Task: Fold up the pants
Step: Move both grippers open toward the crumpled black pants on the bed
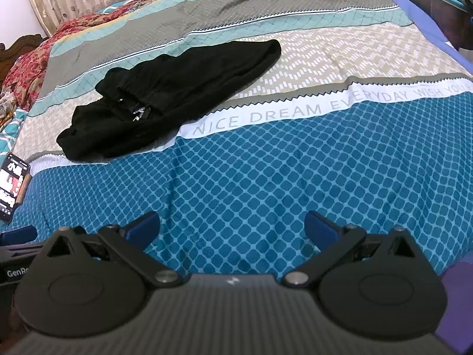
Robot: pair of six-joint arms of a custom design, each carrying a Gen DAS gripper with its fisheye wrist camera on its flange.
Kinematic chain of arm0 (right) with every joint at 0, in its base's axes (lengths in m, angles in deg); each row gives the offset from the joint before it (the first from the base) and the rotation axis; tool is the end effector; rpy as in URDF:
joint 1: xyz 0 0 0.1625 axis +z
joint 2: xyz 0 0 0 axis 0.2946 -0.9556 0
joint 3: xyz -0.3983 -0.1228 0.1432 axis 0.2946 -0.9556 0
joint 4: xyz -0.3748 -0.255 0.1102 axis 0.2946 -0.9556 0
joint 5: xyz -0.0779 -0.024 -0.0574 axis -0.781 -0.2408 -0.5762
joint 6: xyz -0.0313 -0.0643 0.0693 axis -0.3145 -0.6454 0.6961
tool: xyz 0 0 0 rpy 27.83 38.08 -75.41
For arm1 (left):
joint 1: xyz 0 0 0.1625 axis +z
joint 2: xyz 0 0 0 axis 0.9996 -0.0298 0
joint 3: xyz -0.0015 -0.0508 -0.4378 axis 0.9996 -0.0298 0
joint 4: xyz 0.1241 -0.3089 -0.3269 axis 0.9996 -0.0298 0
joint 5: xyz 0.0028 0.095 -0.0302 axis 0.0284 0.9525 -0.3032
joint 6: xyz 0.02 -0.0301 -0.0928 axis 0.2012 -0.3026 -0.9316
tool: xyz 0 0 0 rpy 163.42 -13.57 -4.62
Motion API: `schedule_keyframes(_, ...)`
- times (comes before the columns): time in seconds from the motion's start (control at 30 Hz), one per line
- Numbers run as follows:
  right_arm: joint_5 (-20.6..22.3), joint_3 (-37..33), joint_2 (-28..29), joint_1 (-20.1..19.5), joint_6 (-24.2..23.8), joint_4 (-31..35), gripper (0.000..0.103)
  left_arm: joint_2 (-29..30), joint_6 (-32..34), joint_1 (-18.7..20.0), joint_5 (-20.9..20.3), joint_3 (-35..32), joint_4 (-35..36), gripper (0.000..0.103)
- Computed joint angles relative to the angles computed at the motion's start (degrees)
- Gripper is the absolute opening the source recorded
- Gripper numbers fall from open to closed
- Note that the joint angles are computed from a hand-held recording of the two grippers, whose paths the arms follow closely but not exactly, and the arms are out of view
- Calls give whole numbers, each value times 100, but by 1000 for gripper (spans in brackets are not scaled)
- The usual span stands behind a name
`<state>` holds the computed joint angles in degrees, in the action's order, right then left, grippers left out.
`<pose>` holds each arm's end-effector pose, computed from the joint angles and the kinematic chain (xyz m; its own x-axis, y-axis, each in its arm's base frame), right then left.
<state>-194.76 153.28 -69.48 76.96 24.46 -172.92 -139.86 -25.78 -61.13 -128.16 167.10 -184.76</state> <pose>0.0812 -0.2774 0.2244 -0.7310 0.5533 0.3994 -0.0180 0.5694 -0.8218 -0.3175 -0.3842 0.0149 -0.5753 0.5223 -0.6294 0.7396 0.6609 -0.1276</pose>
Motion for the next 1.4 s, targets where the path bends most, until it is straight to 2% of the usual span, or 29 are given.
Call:
schedule_keyframes(0.23, -185, -70, 173, 219, -37, -7, 103, -97, -125, 23, 5, 51, 32, 103)
schedule_keyframes(0.47, -231, -60, 169, 241, -28, -16, 103, -85, -118, 11, -10, 42, 58, 103)
schedule_keyframes(0.7, -159, -50, 143, 184, 13, 42, 103, 68, -106, -44, 339, -123, 423, 103)
schedule_keyframes(0.93, -159, -32, 146, 199, 56, 46, 103, 105, -290, 19, 446, -252, 771, 103)
schedule_keyframes(1.4, -238, -66, 221, 219, -89, -77, 103, 354, 52, 119, 362, -644, 729, 103)
